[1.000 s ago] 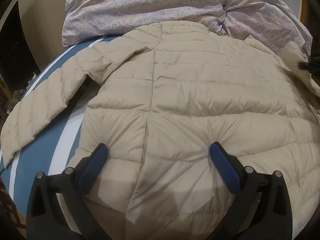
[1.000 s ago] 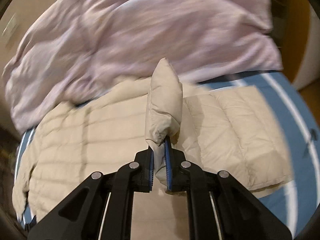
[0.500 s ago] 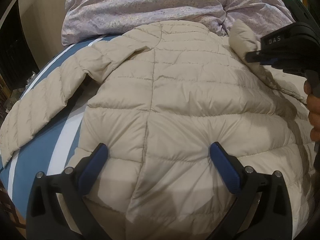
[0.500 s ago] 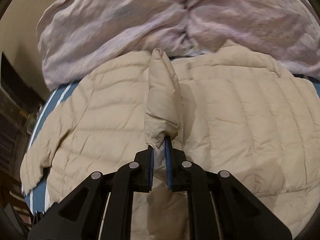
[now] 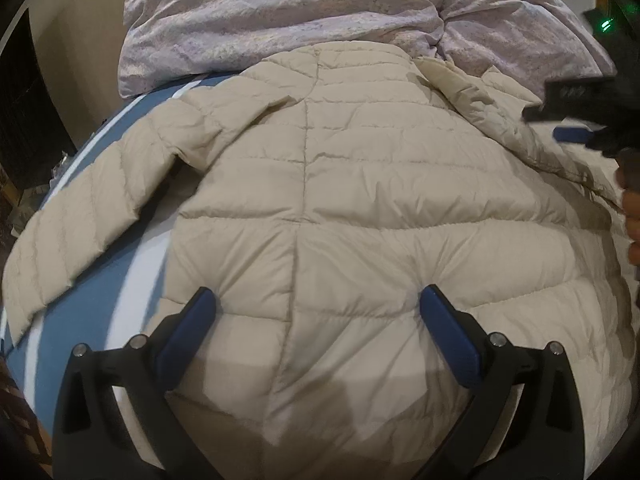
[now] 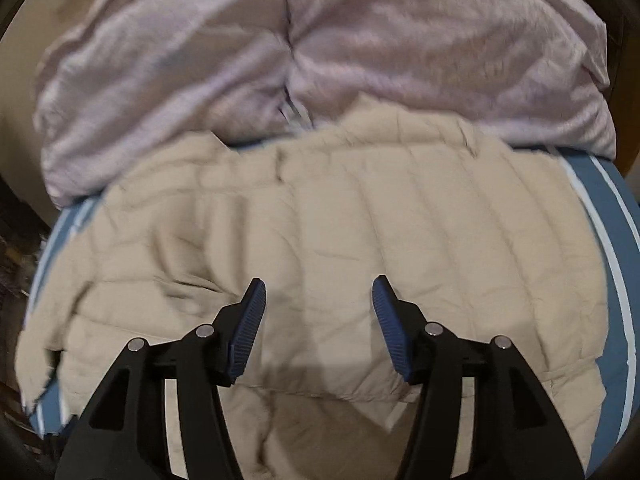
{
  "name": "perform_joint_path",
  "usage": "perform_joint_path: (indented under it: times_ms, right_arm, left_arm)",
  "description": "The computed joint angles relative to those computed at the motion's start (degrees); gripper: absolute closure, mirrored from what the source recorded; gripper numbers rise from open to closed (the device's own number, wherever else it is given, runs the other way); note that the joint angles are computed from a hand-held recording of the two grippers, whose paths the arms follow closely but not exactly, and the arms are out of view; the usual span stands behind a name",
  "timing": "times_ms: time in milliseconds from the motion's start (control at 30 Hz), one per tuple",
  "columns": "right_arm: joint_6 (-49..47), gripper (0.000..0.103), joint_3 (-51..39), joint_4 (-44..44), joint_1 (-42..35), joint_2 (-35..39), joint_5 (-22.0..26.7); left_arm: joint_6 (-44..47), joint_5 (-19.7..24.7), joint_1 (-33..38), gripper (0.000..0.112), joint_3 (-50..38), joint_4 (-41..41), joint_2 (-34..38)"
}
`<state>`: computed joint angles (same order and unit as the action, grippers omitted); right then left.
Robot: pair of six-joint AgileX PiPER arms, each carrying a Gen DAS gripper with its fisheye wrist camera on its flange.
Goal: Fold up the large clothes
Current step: 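Move the left tool to the other jacket sleeve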
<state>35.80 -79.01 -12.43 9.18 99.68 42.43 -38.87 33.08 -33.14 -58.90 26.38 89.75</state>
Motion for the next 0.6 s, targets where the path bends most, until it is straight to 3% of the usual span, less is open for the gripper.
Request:
perform_joint_path:
  times_ms: [100,200,400,600]
  right_arm:
    - [4.55,0.028,-1.12,-5.55,2.80,2.74,1.69]
    - [9.02,0.021,-1.53,-11.32,5.86,4.85,3.43]
    - [9.30,0.017,-2.03,-11.19,5.79,5.67,3.73]
    - [6.81,0.016,-2.15,-8.71,4.89,5.67,3.00]
  left_arm:
    - [-0.48,0.13,1.89,0.011,1.67,1.86,-3.60]
    - [4.64,-0.80,6.80,0.011,3.99,0.06,-8.81]
    - [18.97,0.80,23.82,0.011,4.55,-9.28,-14.03]
    - [37.16,3.08,44.67,0.011,-0.19,-25.90,-10.61]
